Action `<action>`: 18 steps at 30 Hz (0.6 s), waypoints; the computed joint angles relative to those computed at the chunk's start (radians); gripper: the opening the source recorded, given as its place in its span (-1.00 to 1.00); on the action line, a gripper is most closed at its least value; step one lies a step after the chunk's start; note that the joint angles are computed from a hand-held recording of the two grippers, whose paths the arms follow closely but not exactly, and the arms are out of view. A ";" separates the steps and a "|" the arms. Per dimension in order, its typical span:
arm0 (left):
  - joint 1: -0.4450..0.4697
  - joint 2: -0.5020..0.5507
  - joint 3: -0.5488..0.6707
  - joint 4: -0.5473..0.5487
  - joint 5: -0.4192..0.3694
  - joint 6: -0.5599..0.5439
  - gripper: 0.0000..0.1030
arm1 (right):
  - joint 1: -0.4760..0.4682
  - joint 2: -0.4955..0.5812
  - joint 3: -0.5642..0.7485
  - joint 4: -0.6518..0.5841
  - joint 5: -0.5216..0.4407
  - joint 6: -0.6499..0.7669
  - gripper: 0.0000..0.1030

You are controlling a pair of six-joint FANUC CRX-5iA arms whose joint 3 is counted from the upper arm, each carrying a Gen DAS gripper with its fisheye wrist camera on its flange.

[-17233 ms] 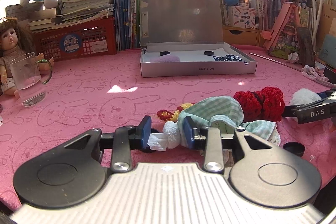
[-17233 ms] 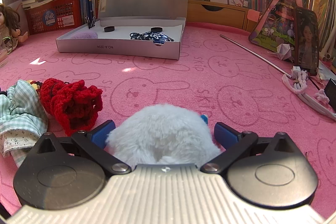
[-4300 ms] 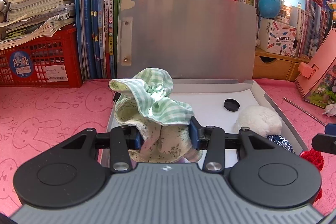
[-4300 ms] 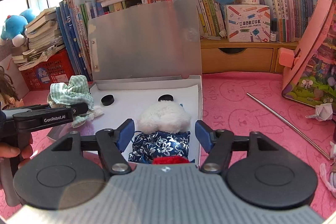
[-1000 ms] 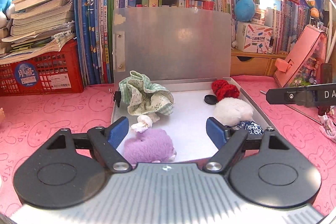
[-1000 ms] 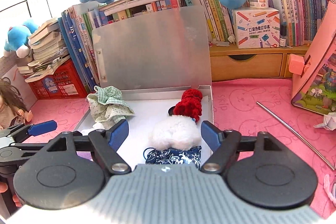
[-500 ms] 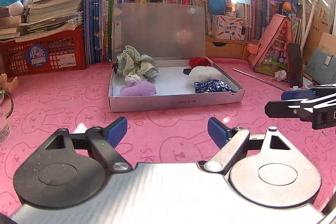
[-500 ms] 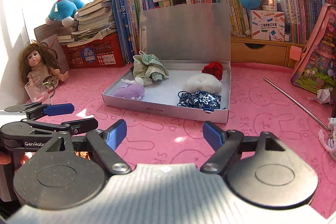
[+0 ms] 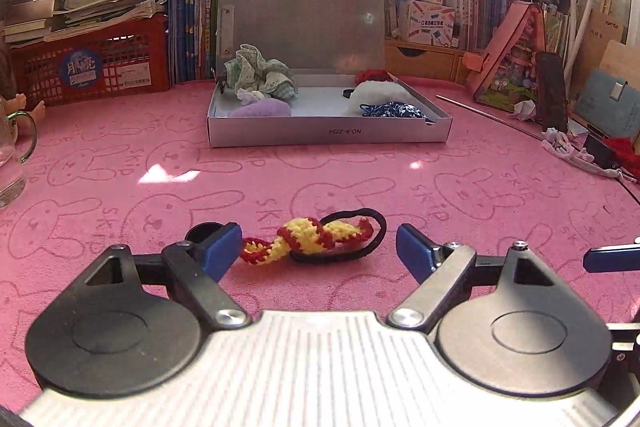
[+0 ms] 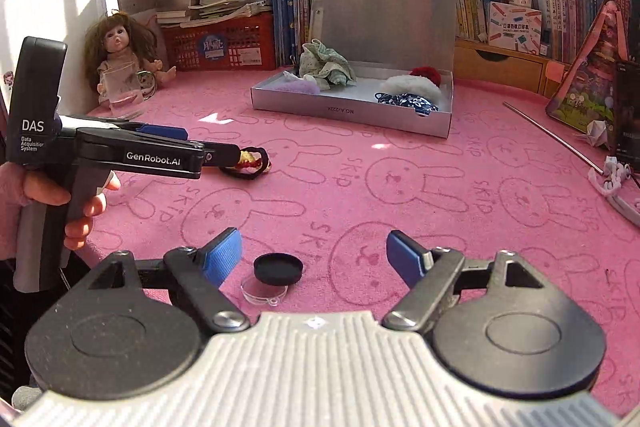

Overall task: Organize objects
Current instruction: 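Withdraw both open grippers from the box toward the remaining items, then close left gripper on yellow-red knitted hair tie while right gripper moves toward the clear cup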

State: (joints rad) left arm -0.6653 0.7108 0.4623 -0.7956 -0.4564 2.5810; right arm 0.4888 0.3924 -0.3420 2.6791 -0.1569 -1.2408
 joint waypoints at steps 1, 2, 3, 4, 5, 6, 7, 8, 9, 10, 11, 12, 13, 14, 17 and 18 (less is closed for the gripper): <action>0.000 0.009 0.010 0.002 -0.005 -0.001 0.70 | 0.007 0.000 -0.008 -0.006 0.004 -0.002 0.66; -0.001 0.017 0.020 0.001 -0.012 -0.003 0.70 | 0.016 0.001 -0.018 -0.030 -0.002 0.016 0.60; -0.004 0.026 0.032 -0.004 -0.021 0.001 0.70 | 0.024 0.004 -0.024 -0.054 -0.007 0.036 0.54; -0.005 0.035 0.044 -0.005 -0.030 0.001 0.70 | 0.040 0.009 -0.035 -0.120 -0.015 0.092 0.43; -0.005 0.041 0.051 -0.004 -0.032 -0.001 0.70 | 0.050 0.013 -0.041 -0.159 -0.020 0.124 0.35; -0.004 0.047 0.059 -0.002 -0.033 -0.003 0.70 | 0.057 0.018 -0.042 -0.176 -0.022 0.135 0.32; -0.003 0.055 0.069 0.004 -0.038 -0.012 0.70 | 0.059 0.023 -0.039 -0.172 -0.018 0.129 0.29; -0.003 0.063 0.079 0.010 -0.044 -0.018 0.70 | 0.060 0.026 -0.036 -0.170 -0.016 0.124 0.26; -0.003 0.069 0.088 0.013 -0.051 -0.020 0.70 | 0.062 0.032 -0.032 -0.168 -0.015 0.116 0.24; -0.002 0.075 0.096 0.019 -0.057 -0.025 0.70 | 0.061 0.036 -0.026 -0.155 -0.010 0.103 0.20; -0.001 0.080 0.102 0.023 -0.059 -0.028 0.70 | 0.060 0.039 -0.022 -0.147 -0.010 0.094 0.17; 0.000 0.085 0.108 0.025 -0.062 -0.030 0.70 | 0.063 0.043 -0.020 -0.152 -0.016 0.094 0.05; 0.000 0.088 0.112 0.025 -0.064 -0.030 0.70 | 0.065 0.048 -0.018 -0.161 -0.023 0.098 -0.06; 0.000 0.090 0.115 0.026 -0.064 -0.031 0.70 | 0.067 0.050 -0.017 -0.170 -0.027 0.102 -0.15; 0.002 0.092 0.118 0.030 -0.061 -0.029 0.69 | 0.073 0.059 -0.012 -0.220 -0.040 0.134 -0.37; 0.003 0.093 0.119 0.032 -0.059 -0.030 0.69 | 0.080 0.063 -0.015 -0.265 -0.053 0.168 -0.37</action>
State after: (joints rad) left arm -0.6624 0.8043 0.5809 -0.7633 -0.5152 2.5510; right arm 0.5692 0.4552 -0.3569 2.4144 -0.2097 -1.0723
